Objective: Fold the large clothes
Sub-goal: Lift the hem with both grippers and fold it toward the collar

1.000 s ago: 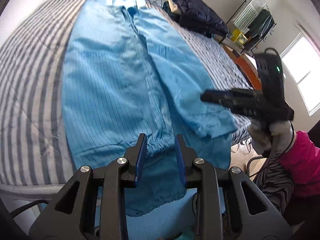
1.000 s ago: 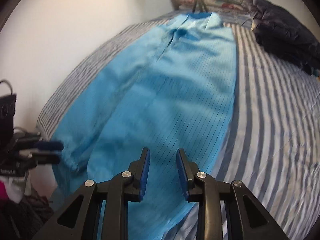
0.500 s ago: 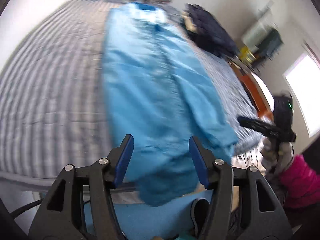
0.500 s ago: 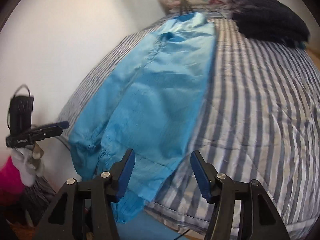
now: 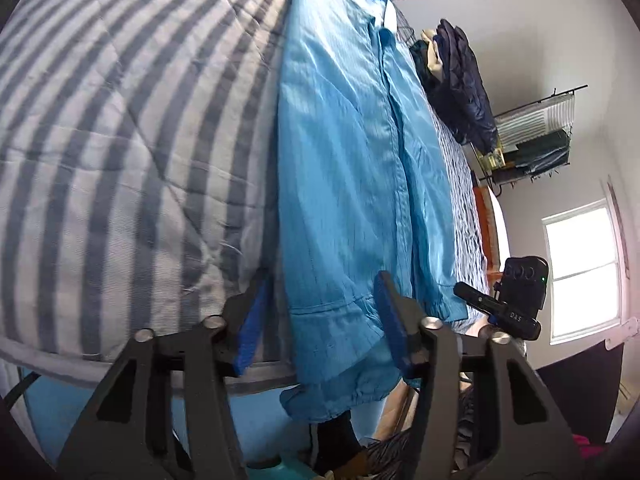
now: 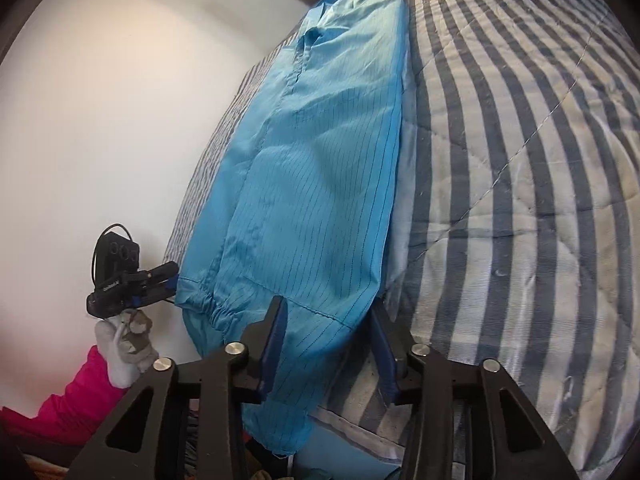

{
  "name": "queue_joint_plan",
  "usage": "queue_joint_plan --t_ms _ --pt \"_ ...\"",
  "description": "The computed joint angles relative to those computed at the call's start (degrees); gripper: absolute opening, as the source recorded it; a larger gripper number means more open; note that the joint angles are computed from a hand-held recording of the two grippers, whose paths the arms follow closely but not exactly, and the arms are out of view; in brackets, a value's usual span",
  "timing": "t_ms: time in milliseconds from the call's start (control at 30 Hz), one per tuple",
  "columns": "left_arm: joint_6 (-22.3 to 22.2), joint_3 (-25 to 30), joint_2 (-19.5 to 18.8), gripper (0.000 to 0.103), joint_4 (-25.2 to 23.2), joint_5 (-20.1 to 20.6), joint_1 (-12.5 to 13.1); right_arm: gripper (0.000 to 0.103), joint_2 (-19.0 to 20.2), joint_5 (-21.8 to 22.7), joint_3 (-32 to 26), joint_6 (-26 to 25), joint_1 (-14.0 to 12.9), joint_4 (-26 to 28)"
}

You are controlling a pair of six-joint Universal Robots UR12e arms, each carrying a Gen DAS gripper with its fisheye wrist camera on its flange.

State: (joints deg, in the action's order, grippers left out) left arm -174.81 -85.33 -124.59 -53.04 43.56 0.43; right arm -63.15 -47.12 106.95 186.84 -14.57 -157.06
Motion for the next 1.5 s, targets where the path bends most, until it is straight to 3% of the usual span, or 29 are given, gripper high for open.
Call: queue_joint_plan --t_ms 33,67,100,133,167,267,400,533,633,733,833,1033,1167,1500 --pt "0.45 0.6 -0.38 0.034 -0.89 -0.01 -0.22 0.038 -0.03 0.07 0.11 -0.32 0.17 -0.05" --pt "1.31 0.96 -0.53 0.027 -2.06 0.41 -0.49 0.024 -0.02 -0.03 0.0 -1.03 0.29 0.5" --pt "2.02 1.18 -0.59 0.013 -2.66 1.25 -0.81 0.015 -0.08 -0.37 -0.22 -2.07 0.42 1.74" --pt "2.44 1.06 -0.45 0.008 -2.73 1.61 -0.94 0.004 -0.27 -1.33 -0.4 -2.82 0.62 2.89" --pt "2.3 0.78 -0.25 0.006 -1.89 1.43 -1.03 0.0 -0.32 -1.74 -0.42 -2.82 0.6 3.16" --pt "3.19 0.04 0.43 0.004 -1.0 -0.64 -0.85 0.0 -1.22 -1.89 0.56 -1.68 -0.01 2.85" --pt "3.01 0.22 0.19 0.004 -1.11 -0.13 -1.06 0.001 -1.14 0.02 1.32 -1.25 -0.77 2.08" --pt "2.54 1.07 -0.83 0.005 -4.5 -1.3 -0.58 0.023 -0.54 3.21 1.49 -0.04 -1.56 2.29" --pt "1.85 1.37 -1.49 0.005 -4.06 -2.38 -0.71 0.024 -0.54 3.82 1.51 -0.89 -1.45 2.66" --pt "2.25 0.62 -0.89 0.003 -1.13 -1.51 -1.14 0.004 -0.05 4.29 0.65 -1.8 -0.97 4.19" --pt "4.1 -0.79 0.58 0.001 0.89 -1.91 -1.13 0.0 -0.91 2.93 1.08 -2.65 -0.56 3.8" --pt "5.26 -3.62 3.01 0.001 1.11 -5.23 -0.21 0.0 -3.08 6.63 3.44 -3.65 -1.59 3.69" --pt "2.36 -3.04 2.58 0.001 1.89 -8.03 0.01 0.0 -2.43 9.96 4.07 1.13 -2.53 0.04" --pt "-5.02 3.82 -0.75 0.001 11.83 -10.88 -0.87 0.0 -0.81 11.36 -0.02 6.36 -2.75 -10.94"
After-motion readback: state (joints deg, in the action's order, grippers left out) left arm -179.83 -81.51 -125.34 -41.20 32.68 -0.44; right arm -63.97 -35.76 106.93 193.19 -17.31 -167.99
